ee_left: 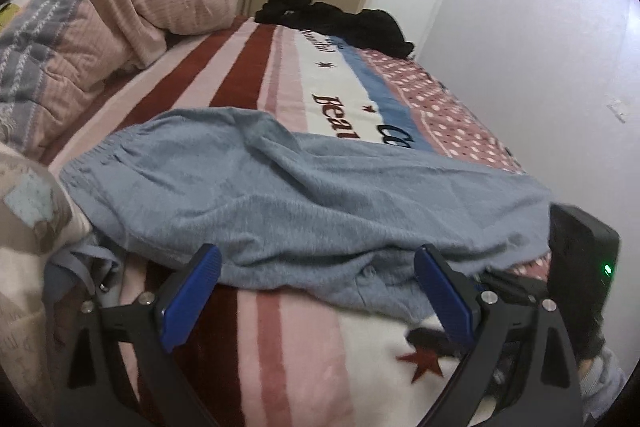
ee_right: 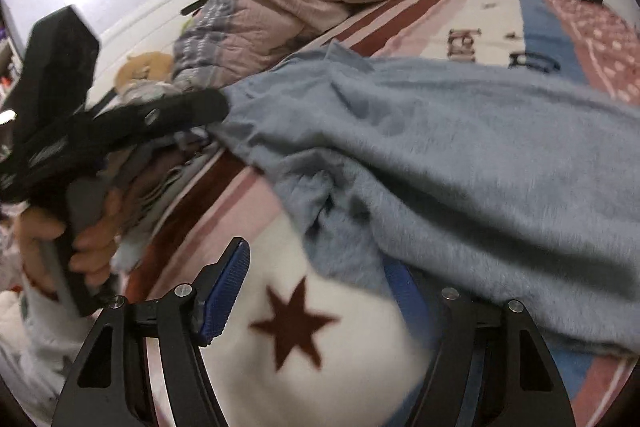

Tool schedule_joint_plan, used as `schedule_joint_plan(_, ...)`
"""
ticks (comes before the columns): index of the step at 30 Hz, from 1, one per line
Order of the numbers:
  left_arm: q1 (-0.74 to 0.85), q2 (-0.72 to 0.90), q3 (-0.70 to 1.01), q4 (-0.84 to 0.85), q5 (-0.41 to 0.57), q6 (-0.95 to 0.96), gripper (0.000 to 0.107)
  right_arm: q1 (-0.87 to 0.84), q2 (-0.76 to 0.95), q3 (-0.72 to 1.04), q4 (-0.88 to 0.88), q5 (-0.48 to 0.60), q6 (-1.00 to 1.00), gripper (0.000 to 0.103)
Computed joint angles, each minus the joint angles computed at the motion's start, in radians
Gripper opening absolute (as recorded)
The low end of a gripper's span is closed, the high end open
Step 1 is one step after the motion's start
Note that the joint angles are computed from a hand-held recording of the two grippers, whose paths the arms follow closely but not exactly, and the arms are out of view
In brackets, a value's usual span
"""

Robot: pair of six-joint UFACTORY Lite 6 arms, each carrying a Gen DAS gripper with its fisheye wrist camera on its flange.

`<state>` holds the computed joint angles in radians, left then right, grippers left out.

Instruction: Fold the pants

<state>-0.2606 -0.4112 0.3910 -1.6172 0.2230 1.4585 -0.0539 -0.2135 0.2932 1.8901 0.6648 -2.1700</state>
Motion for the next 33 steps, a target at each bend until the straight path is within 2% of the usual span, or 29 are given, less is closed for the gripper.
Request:
schedule_joint_plan(2, 0.035, -0.045, -0.036, 0.071, 0.024, -0.049, 0.096, 0.108, -0.039, 0.003, 0.123, -0.111, -0.022, 0.066)
schedule_joint_plan(4, 0.049, -0.096, -0.067, 0.156, 0.018, -0.123, 0.096, 0.163, -0.021, 0.041, 0.175, -0.158, -0.016, 0.067)
schedule_joint_plan(7, 0.127, -0.124, -0.091, 0.155, 0.113, -0.096, 0.096, 0.250, -0.002, 0.086, 0.262, -0.217, -0.049, 0.069)
schedule_joint_plan(9, 0.179, -0.123, -0.093, 0.140, 0.170, -0.069, 0.096, 0.283, 0.039, 0.131, 0.245, -0.236, -0.040, 0.069)
schedule_joint_plan(11, 0.206, -0.127, -0.098, 0.129, 0.188, -0.058, 0.096, 0.348, 0.071, 0.181, 0.235, -0.288, -0.043, 0.069)
schedule_joint_plan(18, 0.215, -0.110, -0.103, 0.098, 0.187, -0.027, 0.096, 0.392, 0.221, 0.340, 0.117, -0.216, 0.032, 0.063)
schedule_joint_plan(21, 0.227, -0.109, -0.103, 0.092, 0.198, -0.023, 0.096, 0.415, 0.206, 0.333, 0.103, -0.178, 0.048, 0.063)
schedule_joint_plan(23, 0.233, -0.106, -0.103, 0.086, 0.204, -0.017, 0.096, 0.429, 0.189, 0.326, 0.127, -0.156, 0.044, 0.056)
schedule_joint_plan(25, 0.228, -0.102, -0.101, 0.078, 0.195, -0.015, 0.096, 0.382, 0.168, 0.303, 0.081, -0.111, 0.065, 0.039)
schedule_joint_plan(26, 0.226, -0.102, -0.100, 0.078, 0.192, -0.016, 0.096, 0.382, 0.196, 0.326, 0.090, -0.104, 0.068, 0.035)
schedule_joint_plan(28, 0.226, -0.103, -0.101, 0.080, 0.189, -0.016, 0.096, 0.373, 0.183, 0.308, 0.084, -0.087, 0.082, 0.016)
schedule_joint_plan(30, 0.232, -0.101, -0.101, 0.078, 0.196, -0.014, 0.096, 0.369, 0.200, 0.316, 0.051, -0.072, 0.106, 0.010)
schedule_joint_plan(31, 0.239, -0.103, -0.102, 0.079, 0.203, -0.012, 0.096, 0.314, 0.168, 0.271, -0.017, -0.025, 0.108, 0.009)
schedule_joint_plan(33, 0.247, -0.106, -0.103, 0.082, 0.211, -0.012, 0.096, 0.300, 0.135, 0.242, -0.078, -0.016, 0.122, 0.007)
